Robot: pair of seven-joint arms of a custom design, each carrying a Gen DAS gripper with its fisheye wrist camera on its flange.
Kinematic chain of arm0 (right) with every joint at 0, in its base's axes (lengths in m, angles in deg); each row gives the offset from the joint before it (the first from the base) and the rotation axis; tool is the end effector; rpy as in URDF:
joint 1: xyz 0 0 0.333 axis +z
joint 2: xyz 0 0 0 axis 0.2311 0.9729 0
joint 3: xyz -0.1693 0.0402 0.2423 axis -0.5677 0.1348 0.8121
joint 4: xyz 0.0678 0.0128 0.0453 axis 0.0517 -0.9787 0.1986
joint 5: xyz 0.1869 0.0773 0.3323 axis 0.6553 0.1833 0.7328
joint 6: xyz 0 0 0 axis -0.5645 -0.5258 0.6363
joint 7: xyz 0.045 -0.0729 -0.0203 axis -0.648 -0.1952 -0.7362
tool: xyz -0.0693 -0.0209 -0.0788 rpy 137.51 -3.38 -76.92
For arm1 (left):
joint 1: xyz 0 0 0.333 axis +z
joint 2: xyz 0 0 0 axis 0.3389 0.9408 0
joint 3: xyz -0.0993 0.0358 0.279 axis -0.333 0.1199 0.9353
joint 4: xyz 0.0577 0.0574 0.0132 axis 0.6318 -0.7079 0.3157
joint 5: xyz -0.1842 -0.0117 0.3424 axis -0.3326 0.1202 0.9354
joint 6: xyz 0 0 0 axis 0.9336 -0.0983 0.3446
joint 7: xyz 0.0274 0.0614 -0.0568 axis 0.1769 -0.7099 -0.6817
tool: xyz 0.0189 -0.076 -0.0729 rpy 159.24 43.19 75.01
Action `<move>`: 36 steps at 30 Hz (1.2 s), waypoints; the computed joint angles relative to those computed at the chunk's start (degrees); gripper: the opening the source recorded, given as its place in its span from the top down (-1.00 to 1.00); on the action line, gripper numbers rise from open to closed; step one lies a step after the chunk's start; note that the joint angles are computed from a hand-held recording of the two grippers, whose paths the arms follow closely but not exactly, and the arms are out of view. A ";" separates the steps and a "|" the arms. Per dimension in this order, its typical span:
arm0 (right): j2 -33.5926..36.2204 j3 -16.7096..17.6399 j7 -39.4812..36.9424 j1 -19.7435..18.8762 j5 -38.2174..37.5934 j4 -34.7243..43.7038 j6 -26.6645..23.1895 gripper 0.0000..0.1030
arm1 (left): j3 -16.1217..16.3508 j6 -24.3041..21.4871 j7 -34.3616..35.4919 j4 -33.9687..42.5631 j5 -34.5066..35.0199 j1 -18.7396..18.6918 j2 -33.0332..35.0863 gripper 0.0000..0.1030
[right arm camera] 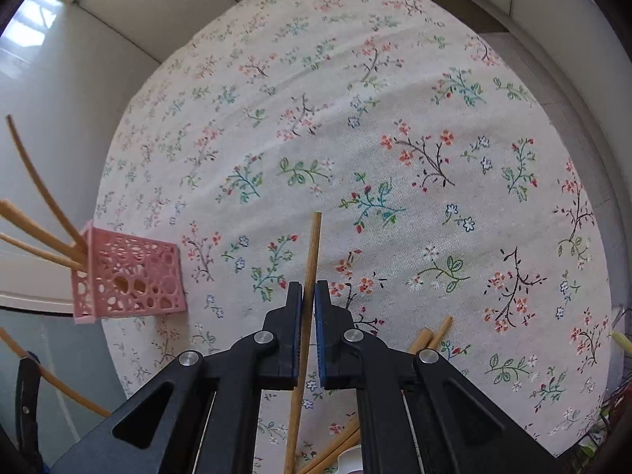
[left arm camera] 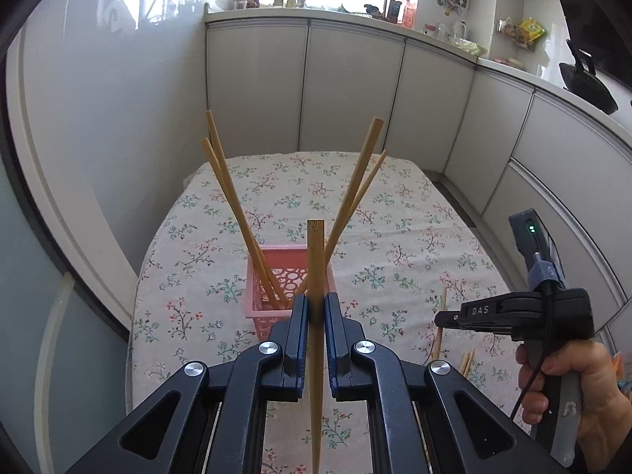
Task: Organize utensils
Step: 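Carry the chopstick over the pink basket with the left gripper while the right gripper grasps a chopstick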
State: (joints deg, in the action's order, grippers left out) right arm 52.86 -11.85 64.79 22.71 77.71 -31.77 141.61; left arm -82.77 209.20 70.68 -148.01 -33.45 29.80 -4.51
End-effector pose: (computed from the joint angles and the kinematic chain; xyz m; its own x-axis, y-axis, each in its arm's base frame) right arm 0.6159 0.1851 0.3723 0.0331 -0.9202 -0.3901 -0.9703 0.0640 -0.2334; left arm 0.4450 -0.0911 0.4816 0.1179 -0.9874 0.1057 -0.6673 -0.1576 -0.7279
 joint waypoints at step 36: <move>-21.92 -6.82 -34.31 10.15 28.24 -14.97 16.85 0.90 | -52.59 33.57 -7.13 1.96 -30.06 55.46 -16.44 0.84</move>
State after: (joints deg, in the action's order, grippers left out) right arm 30.93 -18.67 30.49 32.86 105.95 -46.75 158.45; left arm -135.37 242.78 63.56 -146.05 -63.51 85.26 -20.95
